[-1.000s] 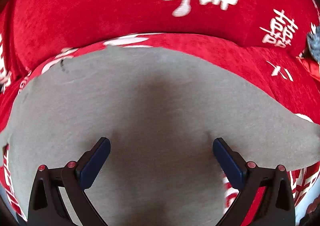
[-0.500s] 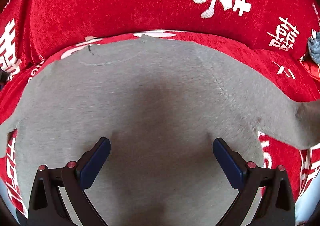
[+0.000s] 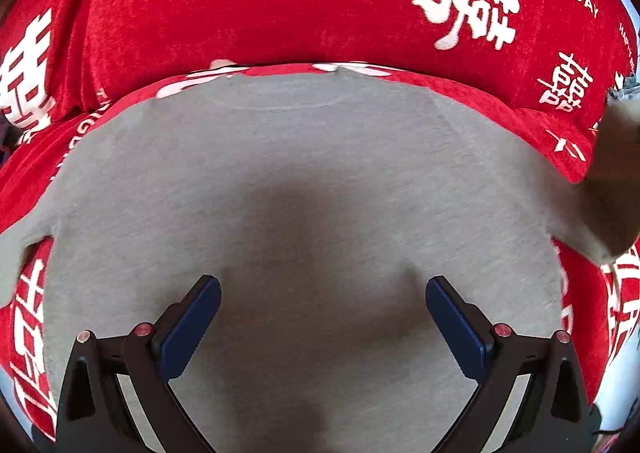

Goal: Fold small clothes
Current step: 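Lift the sleeve with the right gripper and fold it across the sweater body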

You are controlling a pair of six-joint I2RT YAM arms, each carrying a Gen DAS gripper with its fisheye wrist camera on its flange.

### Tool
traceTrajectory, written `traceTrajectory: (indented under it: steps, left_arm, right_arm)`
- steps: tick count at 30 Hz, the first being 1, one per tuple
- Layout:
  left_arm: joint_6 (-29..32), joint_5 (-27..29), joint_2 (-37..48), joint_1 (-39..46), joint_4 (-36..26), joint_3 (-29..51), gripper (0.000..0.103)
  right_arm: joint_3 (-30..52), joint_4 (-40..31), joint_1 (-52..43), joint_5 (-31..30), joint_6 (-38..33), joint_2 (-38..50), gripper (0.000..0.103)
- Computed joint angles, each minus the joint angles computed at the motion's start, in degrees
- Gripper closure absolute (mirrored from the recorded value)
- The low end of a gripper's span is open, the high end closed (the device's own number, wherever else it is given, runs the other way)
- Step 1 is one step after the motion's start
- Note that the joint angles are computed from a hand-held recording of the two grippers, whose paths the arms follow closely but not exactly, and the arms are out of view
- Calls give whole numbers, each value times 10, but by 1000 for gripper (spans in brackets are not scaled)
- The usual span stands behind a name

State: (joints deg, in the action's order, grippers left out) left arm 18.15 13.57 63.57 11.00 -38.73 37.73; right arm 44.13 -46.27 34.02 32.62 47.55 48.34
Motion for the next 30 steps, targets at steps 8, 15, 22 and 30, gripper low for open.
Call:
traceTrajectory:
  steps: [8,15,22,30]
  left_arm:
    - [119,36,37,130,0,6,0]
    - [200,84,102,235,-23,58,0]
    - [259,135,170,341,-66,130,0]
    - [298,158,227,416,-89,175,0]
  right_arm:
    - [116,36,105,45,31,197,96]
    - [213,65,145,42,29,346,96]
    - [340,65,185,35,21,488,96]
    - [479,51,216,17,3,614,96]
